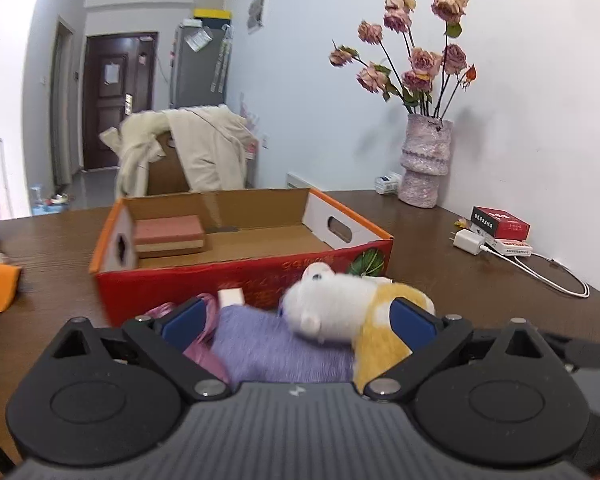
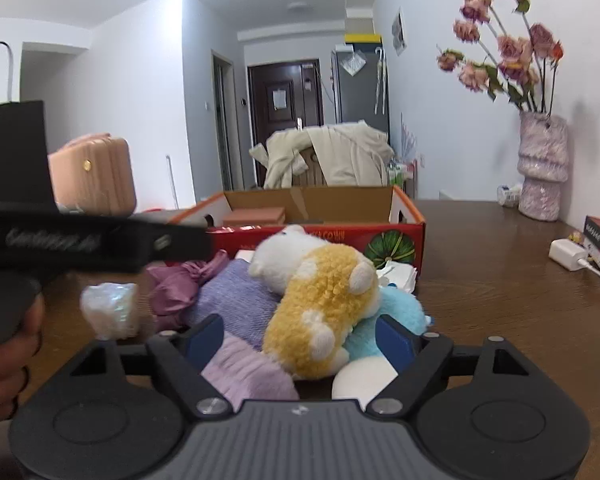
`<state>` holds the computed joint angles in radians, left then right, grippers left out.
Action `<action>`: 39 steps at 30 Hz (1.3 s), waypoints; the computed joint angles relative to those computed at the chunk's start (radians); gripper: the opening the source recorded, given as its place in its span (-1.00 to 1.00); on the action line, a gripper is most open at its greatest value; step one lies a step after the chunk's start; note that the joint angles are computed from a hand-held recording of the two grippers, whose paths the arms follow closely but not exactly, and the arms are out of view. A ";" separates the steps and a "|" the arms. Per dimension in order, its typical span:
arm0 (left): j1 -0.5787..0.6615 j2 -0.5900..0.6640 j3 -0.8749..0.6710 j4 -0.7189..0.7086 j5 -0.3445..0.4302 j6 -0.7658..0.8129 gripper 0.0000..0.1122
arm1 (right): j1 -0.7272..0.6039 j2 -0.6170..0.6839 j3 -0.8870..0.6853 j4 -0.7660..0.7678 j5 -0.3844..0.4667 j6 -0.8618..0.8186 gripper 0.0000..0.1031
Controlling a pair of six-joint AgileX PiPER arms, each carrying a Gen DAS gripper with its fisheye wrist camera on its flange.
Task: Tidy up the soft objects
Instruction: 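Close both grippers on the white-and-yellow plush toy, then lower the plush toy into the box beside the sponge, open grippers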
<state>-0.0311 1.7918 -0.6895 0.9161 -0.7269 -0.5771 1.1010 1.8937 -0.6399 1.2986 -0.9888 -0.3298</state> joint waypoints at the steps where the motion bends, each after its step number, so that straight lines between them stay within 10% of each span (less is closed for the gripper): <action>1: -0.011 0.026 -0.037 0.010 0.014 -0.025 0.74 | -0.026 0.013 -0.012 -0.019 0.019 0.003 0.53; 4: -0.011 0.124 -0.172 0.150 0.013 -0.214 0.68 | -0.094 0.035 -0.029 -0.087 0.081 0.030 0.42; 6: -0.004 0.179 -0.248 0.264 -0.009 -0.346 0.59 | -0.145 0.008 0.000 -0.184 0.140 0.078 0.01; 18: -0.013 0.338 -0.434 0.461 -0.075 -0.572 0.51 | -0.515 -0.172 0.206 -0.902 0.257 0.562 -0.11; 22: 0.017 0.408 -0.521 0.556 -0.177 -0.712 0.08 | -0.640 -0.164 0.242 -1.168 0.208 0.768 -0.13; 39: 0.023 0.155 -0.262 0.393 -0.176 -0.502 0.01 | -0.702 -0.414 0.266 -1.399 0.401 0.866 -0.15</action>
